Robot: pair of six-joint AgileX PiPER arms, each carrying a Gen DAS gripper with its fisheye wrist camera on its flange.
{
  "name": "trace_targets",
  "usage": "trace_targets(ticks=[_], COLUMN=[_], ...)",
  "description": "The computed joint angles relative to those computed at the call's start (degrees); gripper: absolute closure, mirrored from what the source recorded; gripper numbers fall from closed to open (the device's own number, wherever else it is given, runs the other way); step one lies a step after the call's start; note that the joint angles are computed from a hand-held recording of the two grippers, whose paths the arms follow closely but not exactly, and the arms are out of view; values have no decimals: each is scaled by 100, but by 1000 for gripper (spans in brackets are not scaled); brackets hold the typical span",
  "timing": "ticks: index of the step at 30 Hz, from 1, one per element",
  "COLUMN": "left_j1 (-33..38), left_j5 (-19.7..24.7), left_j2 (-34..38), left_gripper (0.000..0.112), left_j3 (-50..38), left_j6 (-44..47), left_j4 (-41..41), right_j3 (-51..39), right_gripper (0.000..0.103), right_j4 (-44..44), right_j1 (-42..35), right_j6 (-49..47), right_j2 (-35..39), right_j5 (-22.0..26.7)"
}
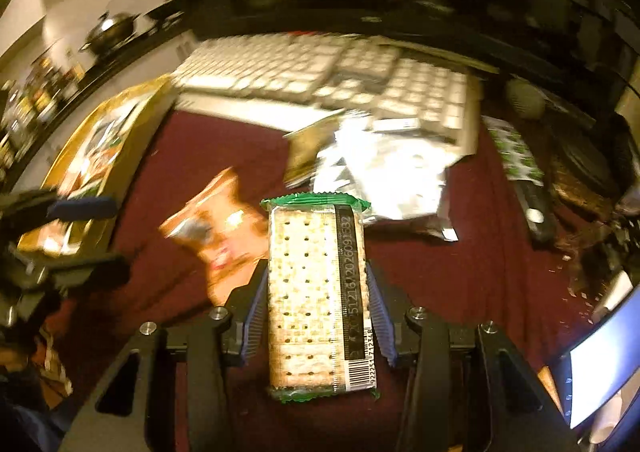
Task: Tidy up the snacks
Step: 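Grasp the orange-and-white pouch with the left gripper while the right gripper holds the cracker pack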
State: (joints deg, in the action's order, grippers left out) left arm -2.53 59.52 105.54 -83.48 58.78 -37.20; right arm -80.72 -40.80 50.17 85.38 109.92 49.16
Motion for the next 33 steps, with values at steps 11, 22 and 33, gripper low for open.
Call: trace_targets(ticks=[11, 22, 33], left_j1=[-714, -1171, -1066], left_j5=[-192, -968, -1409], left_j2=[418, 543, 246], left_gripper=[34, 41, 61], left_j3=[-327, -146, 375], left_j6=[-912, -913, -205], left_j4=[472, 529, -102], right_j3=[997, 1225, 912], right_gripper=[58, 57, 56], right_j4=[-647, -837, -709], right_j1=[-197, -243, -130], right_j6=[1202, 1455, 1107], right_j2=[-517, -548, -310], right_j5=[-832, -1006, -625])
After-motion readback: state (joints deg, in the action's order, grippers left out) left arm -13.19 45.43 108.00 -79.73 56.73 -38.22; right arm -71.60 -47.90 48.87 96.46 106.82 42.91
